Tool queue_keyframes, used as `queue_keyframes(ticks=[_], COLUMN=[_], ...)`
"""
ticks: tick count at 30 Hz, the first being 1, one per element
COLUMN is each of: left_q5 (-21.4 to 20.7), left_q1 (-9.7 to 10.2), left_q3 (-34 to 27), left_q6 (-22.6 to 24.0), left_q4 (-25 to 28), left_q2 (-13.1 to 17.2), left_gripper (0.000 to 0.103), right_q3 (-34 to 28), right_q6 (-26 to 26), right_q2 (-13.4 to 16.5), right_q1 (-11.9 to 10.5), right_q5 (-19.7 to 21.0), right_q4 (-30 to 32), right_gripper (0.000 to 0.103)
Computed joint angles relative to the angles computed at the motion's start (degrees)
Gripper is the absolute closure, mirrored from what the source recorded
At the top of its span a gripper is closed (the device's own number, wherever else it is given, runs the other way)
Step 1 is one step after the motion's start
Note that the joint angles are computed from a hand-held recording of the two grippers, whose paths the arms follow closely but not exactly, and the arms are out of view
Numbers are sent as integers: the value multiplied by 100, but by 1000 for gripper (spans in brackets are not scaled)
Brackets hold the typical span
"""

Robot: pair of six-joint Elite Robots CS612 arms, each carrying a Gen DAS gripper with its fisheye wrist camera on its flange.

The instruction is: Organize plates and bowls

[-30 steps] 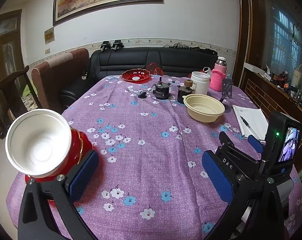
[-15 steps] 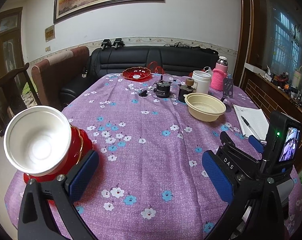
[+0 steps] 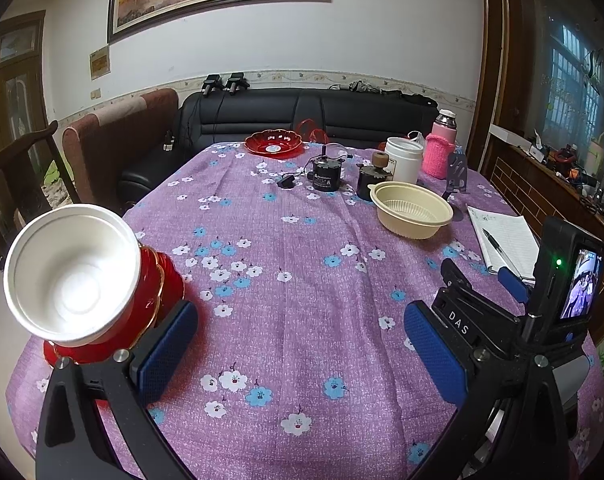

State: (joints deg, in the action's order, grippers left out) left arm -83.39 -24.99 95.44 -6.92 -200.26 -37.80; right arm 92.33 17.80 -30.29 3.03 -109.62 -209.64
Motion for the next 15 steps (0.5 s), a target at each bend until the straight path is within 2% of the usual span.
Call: queue_keyframes(ticks=[15], left_q5=[-19], left_q1=[8], left_q3=[-6], left_q6=[-22], left_q4=[11], left_q2=[15], left_gripper=[0], right_q3=[-4], right_q6=[-29], right_q2=[11], right_q1=[-6], right_q5=[11], right_q4=[23], right_gripper=[18])
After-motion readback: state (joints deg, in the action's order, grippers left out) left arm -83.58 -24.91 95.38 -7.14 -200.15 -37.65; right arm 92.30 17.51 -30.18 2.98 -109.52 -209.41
